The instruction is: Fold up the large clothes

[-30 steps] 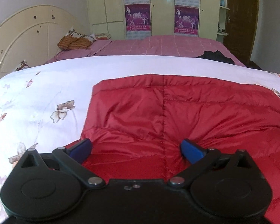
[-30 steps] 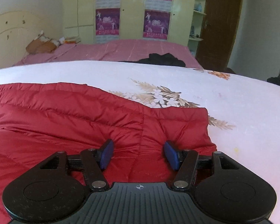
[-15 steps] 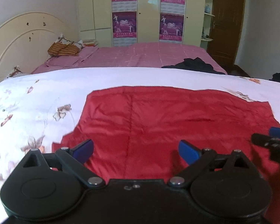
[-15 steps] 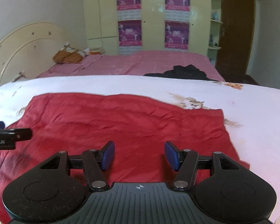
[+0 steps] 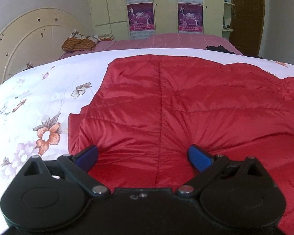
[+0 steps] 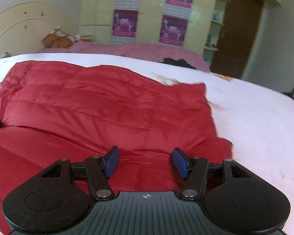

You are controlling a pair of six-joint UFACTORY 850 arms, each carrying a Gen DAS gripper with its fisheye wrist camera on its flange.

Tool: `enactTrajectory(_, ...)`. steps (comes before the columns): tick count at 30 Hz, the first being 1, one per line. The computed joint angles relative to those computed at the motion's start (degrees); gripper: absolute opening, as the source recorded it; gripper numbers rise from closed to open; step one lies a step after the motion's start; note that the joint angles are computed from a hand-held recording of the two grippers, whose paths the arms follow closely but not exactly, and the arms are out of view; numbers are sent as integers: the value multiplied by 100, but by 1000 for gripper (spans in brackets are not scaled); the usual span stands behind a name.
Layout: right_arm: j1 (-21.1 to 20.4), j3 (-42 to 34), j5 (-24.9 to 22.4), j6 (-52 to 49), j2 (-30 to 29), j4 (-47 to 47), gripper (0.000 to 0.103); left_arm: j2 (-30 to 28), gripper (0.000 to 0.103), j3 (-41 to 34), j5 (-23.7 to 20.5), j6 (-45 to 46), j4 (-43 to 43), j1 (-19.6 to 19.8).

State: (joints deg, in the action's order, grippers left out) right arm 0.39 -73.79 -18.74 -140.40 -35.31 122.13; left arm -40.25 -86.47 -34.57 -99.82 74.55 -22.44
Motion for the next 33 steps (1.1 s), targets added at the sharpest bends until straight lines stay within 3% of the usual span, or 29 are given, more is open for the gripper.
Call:
enactTrajectory(3, 8, -69, 14, -23, -91, -34, 59, -20, 103, -23, 78, 40, -104, 36)
enactTrajectory(6, -45, -179, 109, 1261, -17, -1110, 59, 58, 103, -51, 138, 424, -498, 84)
enactTrajectory(15, -556, 577, -478, 2951, 862, -2251, 59, 1195, 100, 1127, 381, -319, -599, 42)
enactTrajectory(16, -616, 661, -538, 3120, 949, -2381, 60, 1313, 100, 1270, 441, -380, -654, 43)
enactTrajectory(17, -680, 758, -591, 3280, 1038, -2506, 74, 1440, 100, 1427, 499, -457, -724, 46)
enactTrajectory(19, -796, 1002, -668, 3336, 1238, -2502, 88, 1686, 100, 1749, 628, -646, -883, 55)
enactTrajectory(25, -1028, 1362, -897, 4282, 1519, -3417, 88, 2102, 100, 2436, 1214, -1189, -1230, 126)
enactTrajectory(29, -1123, 1534, -1080, 4533, 1573, -3589, 88, 2178, 100, 2689, 1795, -2199, -679, 204)
enactTrajectory(33, -1164, 1493, -1358, 5020, 1495, -3749, 88, 2096, 99, 2729, 2079, -3997, 940, 282)
